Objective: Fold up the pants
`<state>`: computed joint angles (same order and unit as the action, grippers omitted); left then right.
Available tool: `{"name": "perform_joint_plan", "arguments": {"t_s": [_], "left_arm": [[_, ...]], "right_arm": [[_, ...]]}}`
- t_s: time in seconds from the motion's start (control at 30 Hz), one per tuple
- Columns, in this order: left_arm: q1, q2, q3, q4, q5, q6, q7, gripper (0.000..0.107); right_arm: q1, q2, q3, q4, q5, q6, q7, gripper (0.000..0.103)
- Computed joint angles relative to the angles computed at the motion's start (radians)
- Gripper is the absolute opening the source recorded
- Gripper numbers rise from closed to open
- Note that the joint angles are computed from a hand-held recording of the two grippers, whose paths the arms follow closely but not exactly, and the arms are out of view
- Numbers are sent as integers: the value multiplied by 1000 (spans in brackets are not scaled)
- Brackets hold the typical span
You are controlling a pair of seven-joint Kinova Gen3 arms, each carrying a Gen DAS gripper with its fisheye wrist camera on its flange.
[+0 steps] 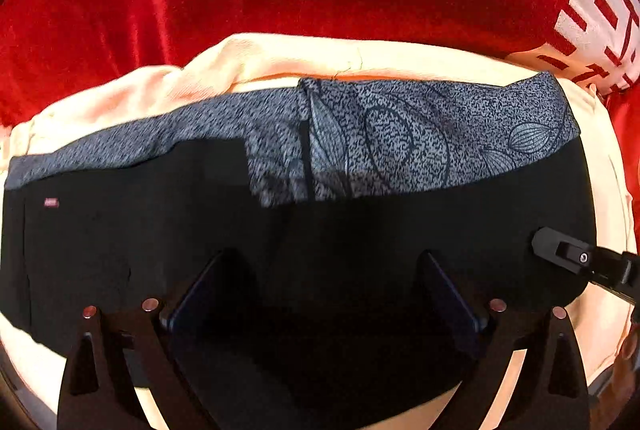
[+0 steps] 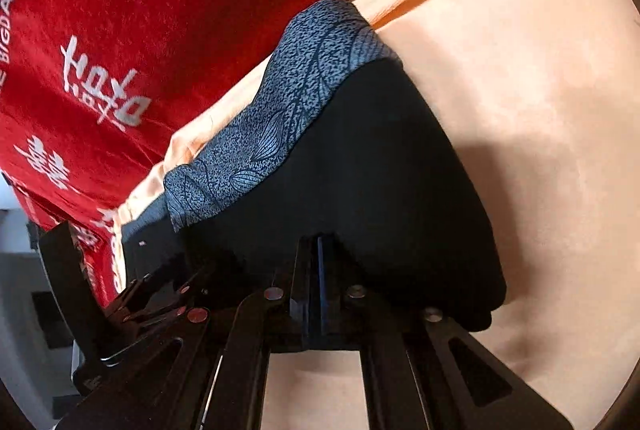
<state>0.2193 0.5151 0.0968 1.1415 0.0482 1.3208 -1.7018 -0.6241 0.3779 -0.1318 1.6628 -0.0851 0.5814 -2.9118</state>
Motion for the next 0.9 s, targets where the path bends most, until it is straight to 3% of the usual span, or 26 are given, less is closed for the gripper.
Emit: {"name": "perform_joint_plan", "arguments": {"t_s": [0.13, 0.27, 0.4, 0.5, 0.7, 0.8, 0.9], "left_arm": [[-9, -24, -20, -7, -5, 44, 59, 99], [-29, -98, -36, 58, -31, 27, 87, 99], [-85, -160, -51, 118, -27, 33, 108, 99], [-130, -202, -62, 166, -20, 34, 121, 99], [-179, -221, -68, 233, -17, 9, 130, 99], [-206, -217, -71, 237, -14, 0, 108, 99], [-239, -202, -75, 217, -4, 14, 69, 99]], "right_arm": [[10, 41, -32, -109, 29, 127, 46, 5], [16, 77, -79, -226, 81, 276, 86, 10], [-90, 122, 26, -385, 75, 426, 181, 50], [-140, 168, 45, -524, 113, 525, 303, 50], [-259, 344, -14, -801, 350, 695, 547, 50], [-322, 435, 10, -940, 423, 788, 663, 50], [-335, 514, 13, -1079, 445, 892, 696, 47]]}}
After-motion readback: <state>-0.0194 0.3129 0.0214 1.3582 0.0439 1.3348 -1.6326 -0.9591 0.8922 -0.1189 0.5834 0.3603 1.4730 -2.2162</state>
